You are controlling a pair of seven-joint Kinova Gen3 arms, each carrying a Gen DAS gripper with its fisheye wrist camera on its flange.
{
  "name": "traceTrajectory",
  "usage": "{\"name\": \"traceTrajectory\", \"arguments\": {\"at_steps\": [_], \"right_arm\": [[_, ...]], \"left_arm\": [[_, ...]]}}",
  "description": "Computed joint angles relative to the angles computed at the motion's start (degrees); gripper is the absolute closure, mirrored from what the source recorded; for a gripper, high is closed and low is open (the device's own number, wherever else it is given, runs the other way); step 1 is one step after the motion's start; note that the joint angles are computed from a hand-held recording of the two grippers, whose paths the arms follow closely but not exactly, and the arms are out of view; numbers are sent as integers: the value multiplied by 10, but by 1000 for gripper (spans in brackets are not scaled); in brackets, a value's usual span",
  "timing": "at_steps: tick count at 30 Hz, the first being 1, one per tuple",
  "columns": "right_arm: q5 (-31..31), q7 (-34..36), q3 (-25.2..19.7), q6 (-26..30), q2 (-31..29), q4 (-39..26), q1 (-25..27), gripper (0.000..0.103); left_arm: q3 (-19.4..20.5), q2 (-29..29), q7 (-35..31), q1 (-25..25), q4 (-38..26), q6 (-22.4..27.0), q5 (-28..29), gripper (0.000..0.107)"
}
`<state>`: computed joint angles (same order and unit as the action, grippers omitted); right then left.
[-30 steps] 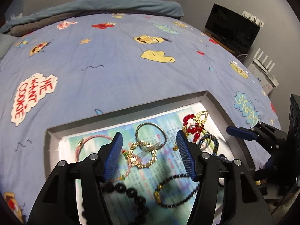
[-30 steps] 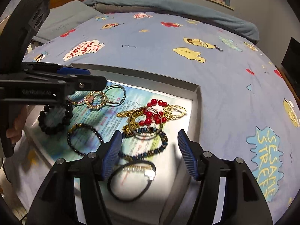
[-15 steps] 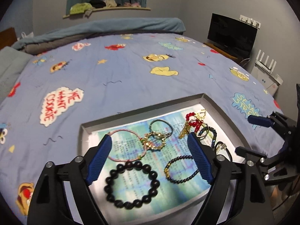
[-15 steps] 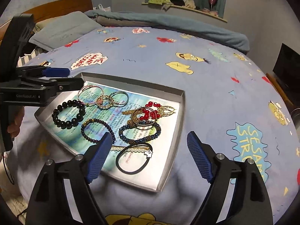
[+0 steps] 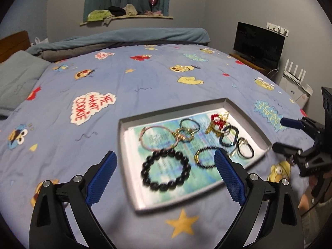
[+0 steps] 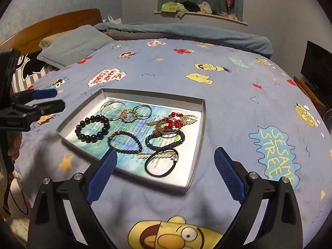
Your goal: Organize jewelry
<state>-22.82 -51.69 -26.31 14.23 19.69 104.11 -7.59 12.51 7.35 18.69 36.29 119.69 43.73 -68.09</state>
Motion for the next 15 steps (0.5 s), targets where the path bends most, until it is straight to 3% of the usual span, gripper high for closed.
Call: {"name": "traceTrajectory", "arguments": {"at_steps": [6, 10, 15], "right_arm": [[-30, 23, -30, -8, -15, 29, 35, 6], [-35, 3, -8, -9, -31, 47, 15, 6], [2, -72, 62, -17, -65, 72, -60, 6]], "left_arm": [[20, -6, 8, 25, 21, 51, 43, 12], [28, -1, 35, 39, 22, 62, 61, 12], [31, 31, 22, 68, -17, 102, 112, 12]]}}
